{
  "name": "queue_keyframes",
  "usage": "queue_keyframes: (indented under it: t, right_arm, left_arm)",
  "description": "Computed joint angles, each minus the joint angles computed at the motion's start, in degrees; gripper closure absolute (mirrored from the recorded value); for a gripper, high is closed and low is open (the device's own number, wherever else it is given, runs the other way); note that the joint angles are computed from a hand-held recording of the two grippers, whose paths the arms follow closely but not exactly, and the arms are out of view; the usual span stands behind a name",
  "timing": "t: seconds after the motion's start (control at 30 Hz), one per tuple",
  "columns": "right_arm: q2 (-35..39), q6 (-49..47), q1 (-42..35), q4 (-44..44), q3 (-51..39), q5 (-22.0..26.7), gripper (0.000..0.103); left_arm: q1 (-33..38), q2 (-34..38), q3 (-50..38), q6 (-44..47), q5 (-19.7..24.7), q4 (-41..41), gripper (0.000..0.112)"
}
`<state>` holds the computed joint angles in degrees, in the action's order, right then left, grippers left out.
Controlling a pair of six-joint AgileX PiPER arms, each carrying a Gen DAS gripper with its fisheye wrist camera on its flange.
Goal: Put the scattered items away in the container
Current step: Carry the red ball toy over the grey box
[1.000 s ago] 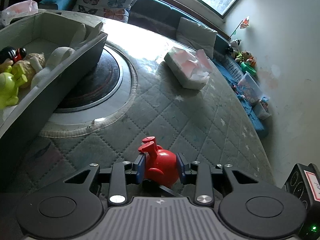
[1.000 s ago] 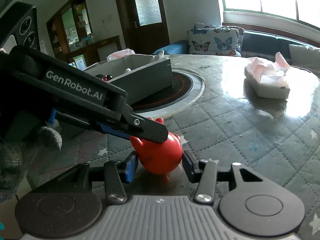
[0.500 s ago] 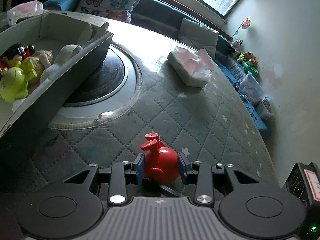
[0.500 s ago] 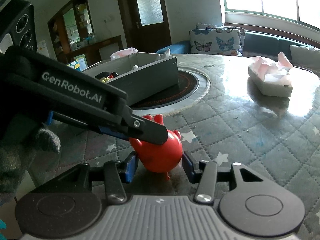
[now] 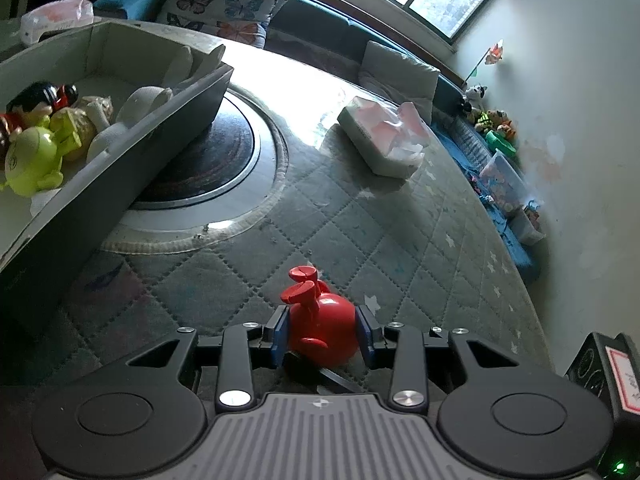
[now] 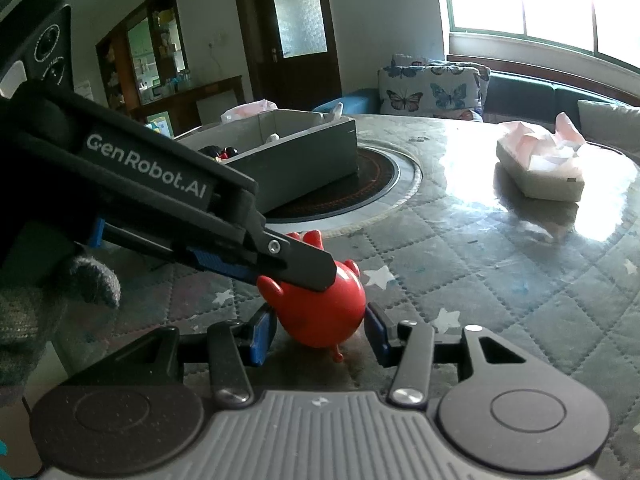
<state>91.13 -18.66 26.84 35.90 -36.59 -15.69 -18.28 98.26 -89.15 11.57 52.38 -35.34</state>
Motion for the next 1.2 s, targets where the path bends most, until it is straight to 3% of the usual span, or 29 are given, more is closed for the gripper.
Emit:
queue_keyframes:
  t: [0.3, 0.63, 0.97, 1.13, 1.2]
  right_arm:
    - [0.1, 1.6, -0.1, -1.3, -0.2, 0.2, 0.055]
    - [0.8, -12.8, 1.3, 11.9, -3.9, 3.4, 0.055]
    - [4.1, -50.2, 4.3, 42.8, -14.9, 4.7, 0.055]
    - [8.2, -59.7, 3.6, 48.8, -23.3, 7.3, 0.055]
    - [10.2, -67.1, 3.7, 55.0, -27.0, 7.8, 0.055]
  left_arm:
    - [2.5, -0.6, 2.1, 2.8, 0.1, -4.5, 0.078]
    - [6.8, -1.9, 4.6, 8.5, 0.9, -10.5, 0.089]
    - [14.2, -2.6, 2.1, 11.4, 2.6, -15.4, 0.090]
    - [18.3, 0.2, -3.9, 10.6, 4.6, -17.0, 0.090]
    - [19.7, 1.9, -7.0, 9.8, 5.0, -16.8, 0.090]
